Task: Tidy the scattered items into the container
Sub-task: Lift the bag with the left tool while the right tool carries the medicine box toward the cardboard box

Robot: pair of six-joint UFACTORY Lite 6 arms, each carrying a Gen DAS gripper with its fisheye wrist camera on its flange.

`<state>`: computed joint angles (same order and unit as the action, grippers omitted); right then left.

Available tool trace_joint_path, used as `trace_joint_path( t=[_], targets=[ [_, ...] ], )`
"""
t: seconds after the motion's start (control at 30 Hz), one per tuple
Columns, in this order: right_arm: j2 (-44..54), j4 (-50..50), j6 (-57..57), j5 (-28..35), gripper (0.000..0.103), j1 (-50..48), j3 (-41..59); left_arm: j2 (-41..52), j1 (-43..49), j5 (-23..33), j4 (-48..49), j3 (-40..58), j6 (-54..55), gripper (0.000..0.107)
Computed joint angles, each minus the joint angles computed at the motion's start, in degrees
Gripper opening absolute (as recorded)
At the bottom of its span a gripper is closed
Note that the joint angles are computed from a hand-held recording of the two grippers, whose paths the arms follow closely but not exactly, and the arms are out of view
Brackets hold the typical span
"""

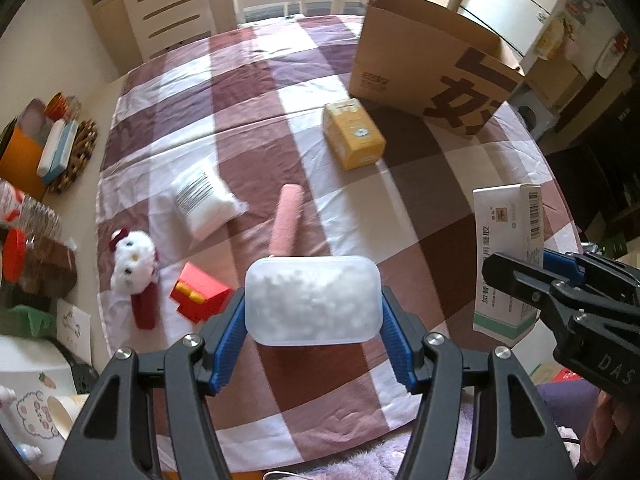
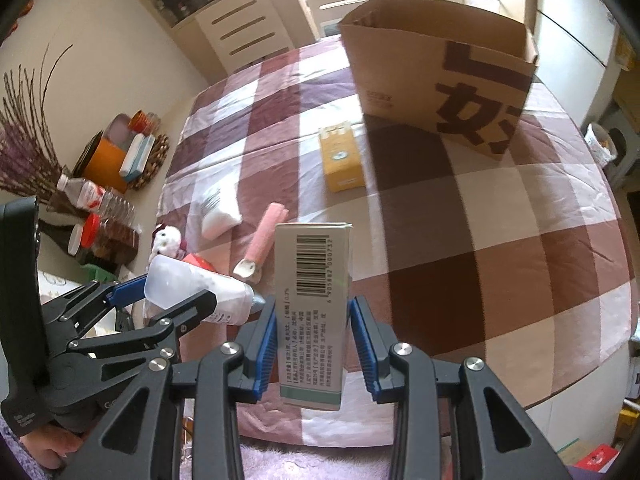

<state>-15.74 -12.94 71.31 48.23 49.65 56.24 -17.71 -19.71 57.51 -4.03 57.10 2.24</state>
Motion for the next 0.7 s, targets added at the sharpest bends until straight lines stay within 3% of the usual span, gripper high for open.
trace_joint_path(
  t=[0.7],
  targets=[
    [-12.94,-1.8,3.3,5.85,0.036,-6.4,-8.36,16.07,-13.73,-2.03,0.17,13.79,-1.78,0.063]
  ],
)
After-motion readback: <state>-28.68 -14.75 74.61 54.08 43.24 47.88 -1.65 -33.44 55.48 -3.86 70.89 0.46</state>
